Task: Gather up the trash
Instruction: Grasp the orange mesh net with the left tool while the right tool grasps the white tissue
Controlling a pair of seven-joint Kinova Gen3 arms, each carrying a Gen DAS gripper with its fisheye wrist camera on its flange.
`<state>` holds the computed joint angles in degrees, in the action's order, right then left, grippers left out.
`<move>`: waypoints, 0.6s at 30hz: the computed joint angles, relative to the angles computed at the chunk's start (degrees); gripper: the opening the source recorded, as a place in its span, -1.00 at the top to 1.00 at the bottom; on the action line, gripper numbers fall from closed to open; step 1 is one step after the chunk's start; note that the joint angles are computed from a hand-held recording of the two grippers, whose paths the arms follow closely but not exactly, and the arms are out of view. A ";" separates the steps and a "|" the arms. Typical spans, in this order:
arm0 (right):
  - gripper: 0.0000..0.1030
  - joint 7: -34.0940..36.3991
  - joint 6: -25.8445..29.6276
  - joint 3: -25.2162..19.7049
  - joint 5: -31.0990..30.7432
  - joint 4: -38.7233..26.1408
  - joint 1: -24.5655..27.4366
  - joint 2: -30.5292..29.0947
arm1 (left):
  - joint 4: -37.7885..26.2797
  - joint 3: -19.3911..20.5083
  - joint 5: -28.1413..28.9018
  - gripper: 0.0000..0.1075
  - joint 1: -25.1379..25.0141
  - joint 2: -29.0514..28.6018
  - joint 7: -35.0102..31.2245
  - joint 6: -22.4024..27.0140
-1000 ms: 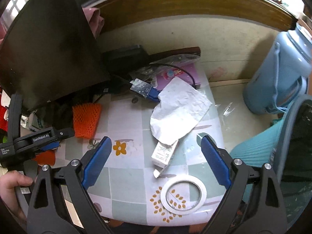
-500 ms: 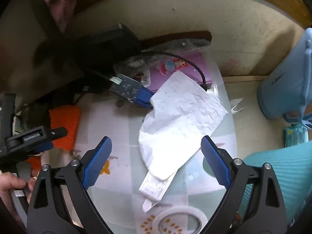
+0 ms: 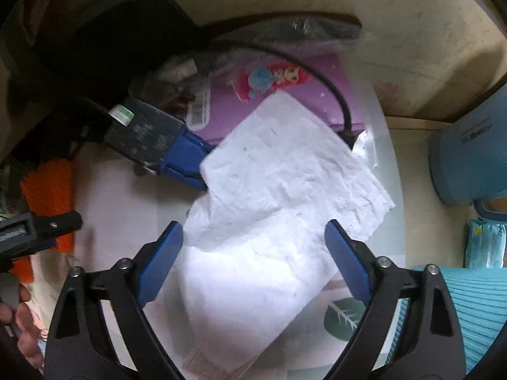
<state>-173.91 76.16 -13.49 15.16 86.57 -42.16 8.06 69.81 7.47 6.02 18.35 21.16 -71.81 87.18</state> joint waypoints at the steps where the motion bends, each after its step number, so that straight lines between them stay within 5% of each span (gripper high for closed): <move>1: -0.48 0.70 0.51 0.54 0.25 -0.25 -0.78 0.48 | -0.30 -0.01 0.17 -0.65 0.01 0.39 0.23 -0.04; 5: -0.40 -0.46 5.18 -0.05 3.38 -2.93 -3.22 3.02 | -0.23 -0.15 0.97 -0.65 -0.57 0.55 0.49 -0.34; 7: -0.20 -0.67 5.27 0.22 3.96 -2.98 -3.67 2.99 | 0.56 -0.29 1.31 -0.60 -1.09 0.42 0.32 -1.03; 11: 0.32 -0.14 4.80 0.09 4.77 -3.32 -4.57 3.00 | 0.44 -0.90 0.21 -0.25 -2.13 -0.54 0.08 0.26; 13: 0.92 0.46 3.63 -0.42 4.35 -3.47 -4.16 2.89 | 0.53 -1.04 0.01 -0.08 -2.50 -0.83 0.14 0.40; 18: 0.94 -1.04 2.18 0.22 3.97 -3.13 -5.02 2.54 | 2.03 -1.28 1.81 0.65 -5.19 -2.29 -1.61 -0.09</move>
<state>-174.95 78.34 -13.28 19.12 83.44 -47.18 10.60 71.84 6.19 7.83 13.15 18.87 -73.41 87.10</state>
